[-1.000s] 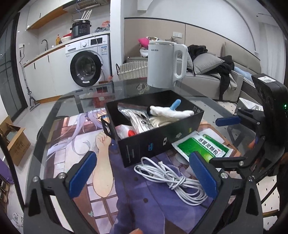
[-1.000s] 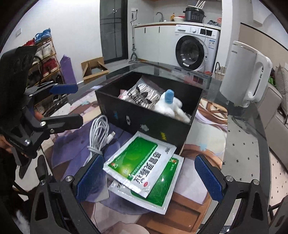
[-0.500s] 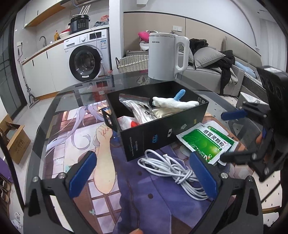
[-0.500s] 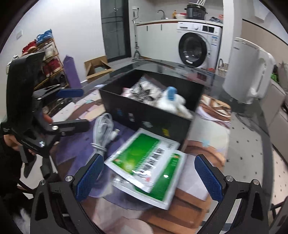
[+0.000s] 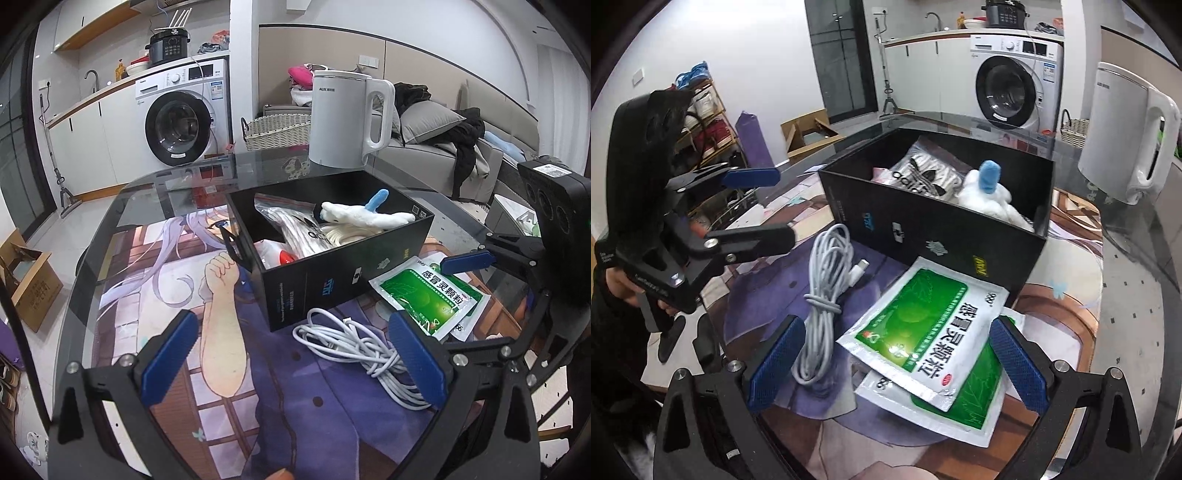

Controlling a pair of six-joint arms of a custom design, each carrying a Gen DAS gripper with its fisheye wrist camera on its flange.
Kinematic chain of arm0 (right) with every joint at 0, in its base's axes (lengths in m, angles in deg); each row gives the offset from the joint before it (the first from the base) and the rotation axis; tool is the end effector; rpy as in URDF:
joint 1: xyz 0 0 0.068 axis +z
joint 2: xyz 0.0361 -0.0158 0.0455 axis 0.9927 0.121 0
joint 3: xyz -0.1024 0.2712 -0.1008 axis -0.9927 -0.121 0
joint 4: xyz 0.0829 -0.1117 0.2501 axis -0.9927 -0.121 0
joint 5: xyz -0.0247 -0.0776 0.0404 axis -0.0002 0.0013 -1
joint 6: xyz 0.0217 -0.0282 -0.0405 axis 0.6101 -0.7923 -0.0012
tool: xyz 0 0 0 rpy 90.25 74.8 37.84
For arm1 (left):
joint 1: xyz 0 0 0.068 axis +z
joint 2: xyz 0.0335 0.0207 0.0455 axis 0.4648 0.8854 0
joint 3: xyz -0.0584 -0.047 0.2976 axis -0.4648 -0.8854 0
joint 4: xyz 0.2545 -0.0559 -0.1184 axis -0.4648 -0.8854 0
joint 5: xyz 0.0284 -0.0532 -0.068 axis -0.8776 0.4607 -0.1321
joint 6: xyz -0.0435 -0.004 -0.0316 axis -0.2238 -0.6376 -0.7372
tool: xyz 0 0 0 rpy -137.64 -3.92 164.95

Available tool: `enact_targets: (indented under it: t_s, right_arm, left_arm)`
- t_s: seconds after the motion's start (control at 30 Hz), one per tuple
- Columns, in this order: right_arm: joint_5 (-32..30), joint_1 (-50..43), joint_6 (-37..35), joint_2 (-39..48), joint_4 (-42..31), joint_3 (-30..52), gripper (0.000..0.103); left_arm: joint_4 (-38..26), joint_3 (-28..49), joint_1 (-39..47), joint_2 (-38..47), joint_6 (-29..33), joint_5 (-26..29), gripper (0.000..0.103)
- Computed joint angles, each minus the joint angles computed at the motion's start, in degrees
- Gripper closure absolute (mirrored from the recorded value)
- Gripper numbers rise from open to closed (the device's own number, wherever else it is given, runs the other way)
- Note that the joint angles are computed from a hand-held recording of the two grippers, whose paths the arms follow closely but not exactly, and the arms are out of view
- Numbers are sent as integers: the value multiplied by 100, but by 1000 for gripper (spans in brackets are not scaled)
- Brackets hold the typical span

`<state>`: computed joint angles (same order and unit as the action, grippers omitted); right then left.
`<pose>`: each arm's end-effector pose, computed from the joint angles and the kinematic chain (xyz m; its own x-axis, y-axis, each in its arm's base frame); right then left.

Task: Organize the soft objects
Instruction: 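Grasp the green-and-white sachet on the table with the right tool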

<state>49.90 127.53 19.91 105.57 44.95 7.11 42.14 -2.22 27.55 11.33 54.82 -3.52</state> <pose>0.2167 0.1962 0.1689 -0.7698 0.0044 -0.6383 -0.0972 0.9875 0.1239 0.3259 -0.0229 0.1549 -0.4125 0.4805 -0.7740 0.7858 0.6174 -0.0354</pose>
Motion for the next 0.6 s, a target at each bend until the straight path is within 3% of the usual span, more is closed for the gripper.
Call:
enact_targets:
  t_s: [0.23, 0.37, 0.6]
  right_arm:
    - [227, -10, -67, 404, -114, 302, 1]
    - [229, -109, 9, 550, -163, 412, 17]
    - [147, -171, -41, 525, -76, 366, 18]
  left_arm:
    - [21, 12, -22, 52, -3, -43, 0]
    - [15, 25, -22, 68, 9, -36, 0]
    - [21, 10, -25, 75, 12, -49, 0]
